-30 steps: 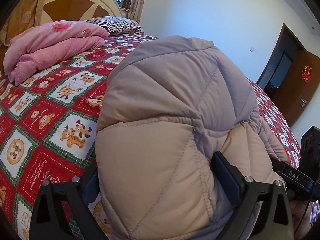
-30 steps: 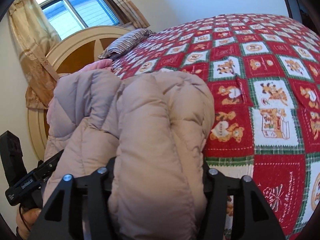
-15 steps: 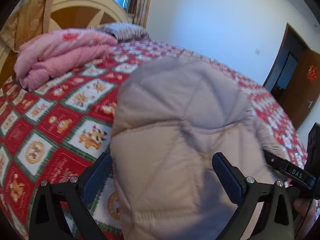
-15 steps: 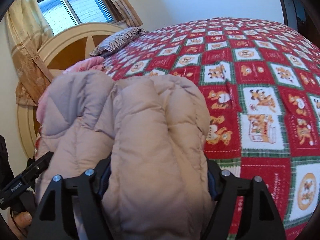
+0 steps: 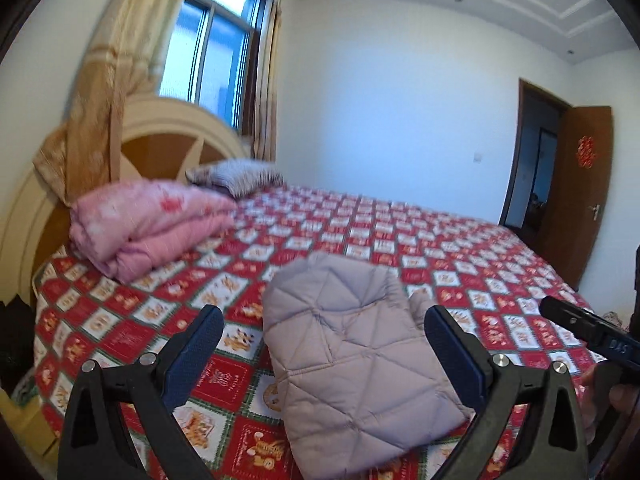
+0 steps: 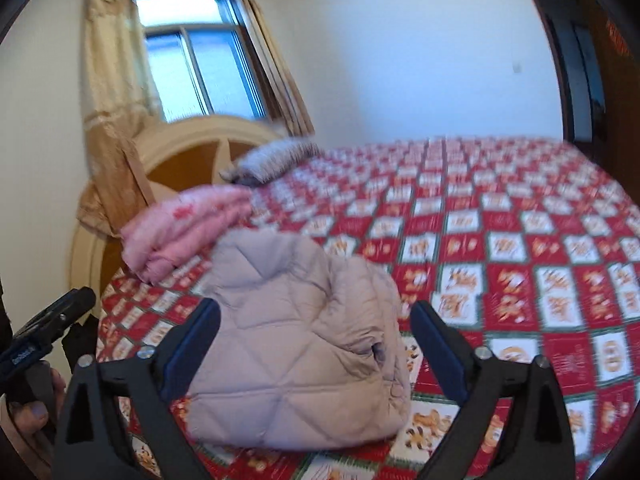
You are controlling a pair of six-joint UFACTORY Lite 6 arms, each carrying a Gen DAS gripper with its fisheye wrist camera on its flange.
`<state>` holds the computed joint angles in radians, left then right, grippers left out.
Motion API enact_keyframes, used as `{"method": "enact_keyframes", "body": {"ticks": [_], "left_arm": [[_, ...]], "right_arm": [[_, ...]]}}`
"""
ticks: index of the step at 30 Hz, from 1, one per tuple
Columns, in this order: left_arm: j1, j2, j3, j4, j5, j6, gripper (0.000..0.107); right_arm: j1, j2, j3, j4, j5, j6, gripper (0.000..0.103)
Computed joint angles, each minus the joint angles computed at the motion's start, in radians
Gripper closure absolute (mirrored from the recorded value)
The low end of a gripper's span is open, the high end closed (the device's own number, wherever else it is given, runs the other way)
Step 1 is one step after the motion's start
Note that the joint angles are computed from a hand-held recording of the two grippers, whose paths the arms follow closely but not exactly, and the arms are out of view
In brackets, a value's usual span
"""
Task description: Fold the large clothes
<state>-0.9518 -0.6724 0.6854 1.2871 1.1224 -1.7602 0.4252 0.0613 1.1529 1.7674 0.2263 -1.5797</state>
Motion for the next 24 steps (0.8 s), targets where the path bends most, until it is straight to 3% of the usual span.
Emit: {"method": "enact_keyframes", "body": {"ticks": [2, 6, 13, 17, 24], "left_arm": [[-0.119, -0.034, -0.006, 0.004, 0.115, -0.029, 0.006], [-0.209, -0.062, -0.020, 0.010, 0.190, -0.065, 0.006], [-0.182, -0.103, -0.065, 0.003, 0.147, -0.071, 0.006], [-0.162, -0.113, -0.089, -0.005, 0.124, -0.087, 0.006], [-0.141, -0.121, -0.108, -0.011, 0.104, -0.093, 0.006]], "right_arm": [[0.017, -0.127, -0.102, 0.161, -0.021, -0.164, 0.000], [0.063, -0.251, -0.173, 0.239, -0.066, -0.267, 0.000], [0.098, -0.285, -0.185, 0.276, -0.087, -0.323, 0.000], [0.117, -0.285, -0.201, 0.427, -0.097, -0.485, 0.000], [0.123, -0.273, -0.207, 0.459, -0.095, -0.522, 0.000]]}}
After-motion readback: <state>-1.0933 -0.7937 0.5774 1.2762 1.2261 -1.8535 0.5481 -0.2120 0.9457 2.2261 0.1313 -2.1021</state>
